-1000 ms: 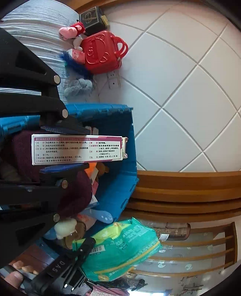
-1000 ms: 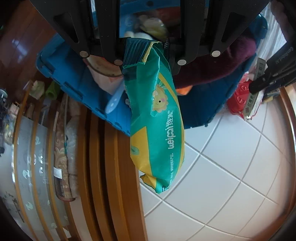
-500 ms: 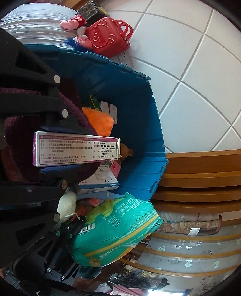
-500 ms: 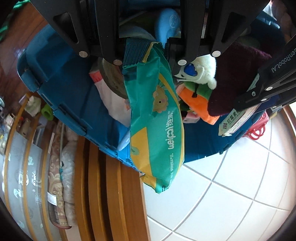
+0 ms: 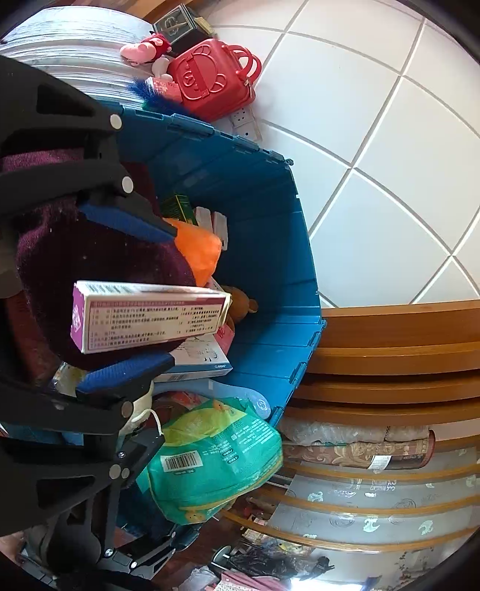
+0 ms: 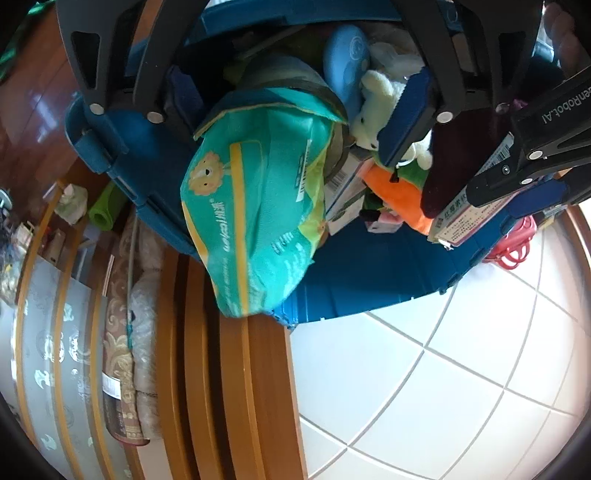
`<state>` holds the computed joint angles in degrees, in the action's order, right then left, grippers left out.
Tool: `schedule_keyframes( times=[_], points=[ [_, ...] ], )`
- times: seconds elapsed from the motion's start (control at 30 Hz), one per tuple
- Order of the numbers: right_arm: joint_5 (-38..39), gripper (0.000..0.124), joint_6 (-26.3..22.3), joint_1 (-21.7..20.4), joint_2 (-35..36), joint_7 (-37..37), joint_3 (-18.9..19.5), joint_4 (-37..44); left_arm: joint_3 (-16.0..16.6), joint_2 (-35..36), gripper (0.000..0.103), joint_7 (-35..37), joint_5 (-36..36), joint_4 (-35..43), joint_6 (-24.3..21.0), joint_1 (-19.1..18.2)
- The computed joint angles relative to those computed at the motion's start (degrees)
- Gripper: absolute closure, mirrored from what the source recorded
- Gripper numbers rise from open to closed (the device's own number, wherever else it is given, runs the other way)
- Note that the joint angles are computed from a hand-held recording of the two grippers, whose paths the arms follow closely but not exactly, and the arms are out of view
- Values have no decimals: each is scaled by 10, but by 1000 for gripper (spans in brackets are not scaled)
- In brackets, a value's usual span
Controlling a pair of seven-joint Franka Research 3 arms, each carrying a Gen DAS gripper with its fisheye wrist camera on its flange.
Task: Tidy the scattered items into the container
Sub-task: 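Open the left tool over the bin while the right tool releases the diaper pack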
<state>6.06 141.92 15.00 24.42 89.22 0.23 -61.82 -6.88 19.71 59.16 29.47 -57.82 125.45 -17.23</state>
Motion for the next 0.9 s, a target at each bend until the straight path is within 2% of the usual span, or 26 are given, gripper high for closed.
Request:
schedule_keyframes(
  times=[0.1,0.13,0.2,0.27,0.37,0.57,0.67,0.9],
  points=[
    [-8,21,14,2,-16,8,-5,-20,0,-29,20,-12,5,-40,23,4],
    [-8,21,19,1,-22,9,-5,-27,0,-38,19,-19,9,-52,28,5],
    [-7,21,28,0,-35,9,-4,-43,-1,-53,9,-35,22,-68,27,5],
    [-14,21,40,2,-52,13,-6,-63,-2,-71,3,-53,36,-89,30,7],
    [-19,21,67,4,-86,10,-2,-104,-8,-104,3,-75,47,-128,40,16],
    [-32,21,107,10,-166,13,7,-203,-28,-169,3,-77,28,-202,43,39],
    [-62,21,104,14,-196,40,10,-236,-37,-201,3,-68,11,-238,37,49],
    [-109,21,82,15,-255,93,32,-298,-49,-284,3,-70,-9,-333,54,73]
  ],
)
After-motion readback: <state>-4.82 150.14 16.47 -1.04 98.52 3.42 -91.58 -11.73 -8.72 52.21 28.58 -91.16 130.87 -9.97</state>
